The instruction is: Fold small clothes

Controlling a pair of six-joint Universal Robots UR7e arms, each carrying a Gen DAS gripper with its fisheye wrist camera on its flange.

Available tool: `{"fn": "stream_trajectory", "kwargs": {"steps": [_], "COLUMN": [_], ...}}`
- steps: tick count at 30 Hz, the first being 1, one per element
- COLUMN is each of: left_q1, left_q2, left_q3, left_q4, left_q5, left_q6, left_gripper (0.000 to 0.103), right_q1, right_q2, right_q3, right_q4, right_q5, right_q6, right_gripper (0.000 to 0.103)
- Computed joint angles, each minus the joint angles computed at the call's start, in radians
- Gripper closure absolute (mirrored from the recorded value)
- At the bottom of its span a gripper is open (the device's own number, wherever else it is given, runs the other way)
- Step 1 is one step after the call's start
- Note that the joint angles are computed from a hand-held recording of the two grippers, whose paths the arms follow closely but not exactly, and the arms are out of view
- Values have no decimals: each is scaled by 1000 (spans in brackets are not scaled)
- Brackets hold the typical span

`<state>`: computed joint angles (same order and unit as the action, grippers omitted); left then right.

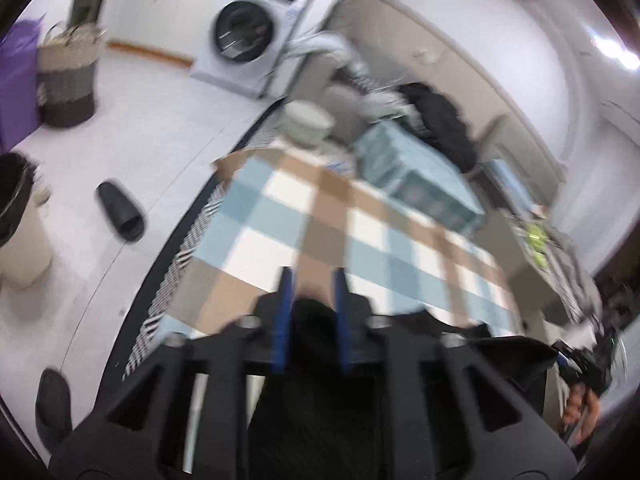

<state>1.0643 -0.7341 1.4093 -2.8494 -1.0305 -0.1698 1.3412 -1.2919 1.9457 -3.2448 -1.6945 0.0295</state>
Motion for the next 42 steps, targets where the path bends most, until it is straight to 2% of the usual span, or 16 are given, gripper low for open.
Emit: {"fn": "stream_trajectory", "kwargs": {"steps": [1, 2, 7, 10, 13, 16, 17, 18, 20, 21, 24, 26, 31, 35, 38, 42], "left_q1": [12, 24, 39, 38, 30, 30, 29, 26, 19, 18, 18, 21, 22, 15, 4, -31], "left_q2": [15, 22, 28, 45, 87, 107, 109, 110, 100, 94, 71, 64, 75, 56, 17, -52], "left_q3": [-37, -56, -43, -35, -55, -56, -55, -46, -29, -20, 6, 7, -17, 2, 62, 189], "left_q4": [53, 80, 121, 156, 174, 150, 142, 116, 81, 64, 25, 32, 92, 118, 77, -8], "left_q5": [0, -14, -9, -19, 22, 8, 4, 9, 20, 19, 18, 15, 40, 65, 74, 113], "left_q6": [-35, -58, 8, 57, 106, 144, 154, 168, 187, 192, 194, 189, 158, 125, 131, 138], "left_gripper": [64, 64, 53, 53, 53, 84, 92, 96, 98, 98, 99, 98, 97, 87, 85, 69], "right_q1": [-4, -5, 2, 8, 13, 9, 13, 17, 20, 19, -5, -8, -8, -5, -8, 6], "right_q2": [16, 26, 18, 31, 64, 90, 100, 106, 112, 108, 73, 66, 93, 89, 51, -15], "right_q3": [-26, -43, -24, -24, -35, -49, -54, -55, -56, -48, 14, 24, -18, -34, 19, 113], "right_q4": [10, 12, 11, 54, 62, 56, 47, 38, 13, -11, -149, -193, -123, -23, -31, -32], "right_q5": [-20, -46, -108, -144, -183, -177, -191, -198, -204, -190, -61, -75, -162, -194, -153, -142], "right_q6": [12, 21, -121, -182, -217, -227, -235, -248, -280, -296, -324, -307, -254, -209, -210, -215], "right_gripper": [62, 62, 57, 55, 54, 54, 57, 73, 95, 98, 98, 99, 98, 84, 61, 51]}}
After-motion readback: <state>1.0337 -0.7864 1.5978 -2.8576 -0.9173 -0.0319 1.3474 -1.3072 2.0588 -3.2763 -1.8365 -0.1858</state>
